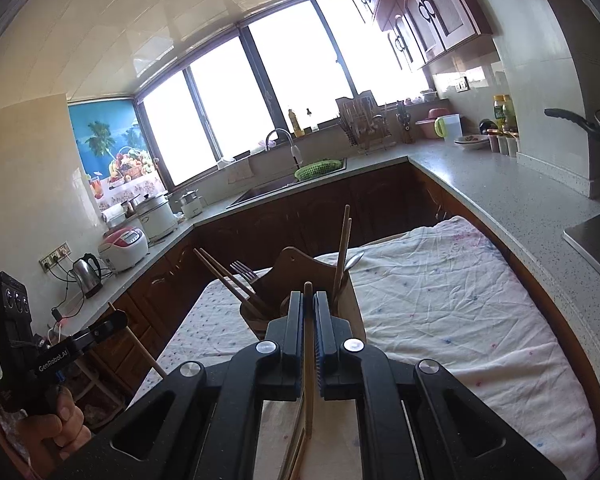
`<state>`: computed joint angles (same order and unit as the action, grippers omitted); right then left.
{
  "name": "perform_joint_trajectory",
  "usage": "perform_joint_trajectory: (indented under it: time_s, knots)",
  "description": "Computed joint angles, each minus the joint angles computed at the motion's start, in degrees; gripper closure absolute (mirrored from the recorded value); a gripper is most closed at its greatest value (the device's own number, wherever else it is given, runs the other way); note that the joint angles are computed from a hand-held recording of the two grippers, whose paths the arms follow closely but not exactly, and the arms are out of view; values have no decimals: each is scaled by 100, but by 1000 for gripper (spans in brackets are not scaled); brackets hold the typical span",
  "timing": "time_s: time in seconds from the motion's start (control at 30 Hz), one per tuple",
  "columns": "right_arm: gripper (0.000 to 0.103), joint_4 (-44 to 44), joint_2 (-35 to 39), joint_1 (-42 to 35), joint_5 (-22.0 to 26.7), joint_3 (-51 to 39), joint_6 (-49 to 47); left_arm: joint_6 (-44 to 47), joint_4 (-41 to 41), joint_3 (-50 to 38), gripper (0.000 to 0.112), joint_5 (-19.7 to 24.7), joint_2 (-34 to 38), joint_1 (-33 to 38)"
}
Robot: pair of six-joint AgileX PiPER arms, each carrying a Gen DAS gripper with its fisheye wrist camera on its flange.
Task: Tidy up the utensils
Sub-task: 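Lift the chopstick over the holder with the left tool while the right tool lifts its own, then insert the chopstick into the holder with the left tool while the right tool inserts its own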
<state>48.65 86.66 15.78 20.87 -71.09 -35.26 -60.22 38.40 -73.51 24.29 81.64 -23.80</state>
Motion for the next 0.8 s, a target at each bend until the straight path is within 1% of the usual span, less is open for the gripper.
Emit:
perform_joint_trajectory:
  time_s: [0.13,0.2,0.3,0.37,0.5,0.57,0.67,0.8]
  knots:
    - [98,-157,115,44,-131,-445,160,-87,295,-525,108,17,229,88]
    - [98,-446,209,106,-242,-748,421,-210,527,-856,108,19,407,151]
    - [98,-917,419,197,-463,-1245,848,-280,739,-1508,108,69,780,260]
    - [98,-1463,614,265,-600,-1607,1380,-271,816,-1985,108,150,1066,318]
    - [98,-2374,1073,339,-700,-2258,2283,-509,1180,-2708,108,231,1585,402]
    - [98,-2586,1301,351,-729,-2447,2524,-605,1276,-2980,108,269,1846,419]
    - [98,-2994,1540,383,-822,-2472,2932,-1045,1734,-3098,108,362,2143,363]
    - [98,-3037,1646,425,-1062,-2127,3044,-1693,2255,-2806,108,294,2318,326]
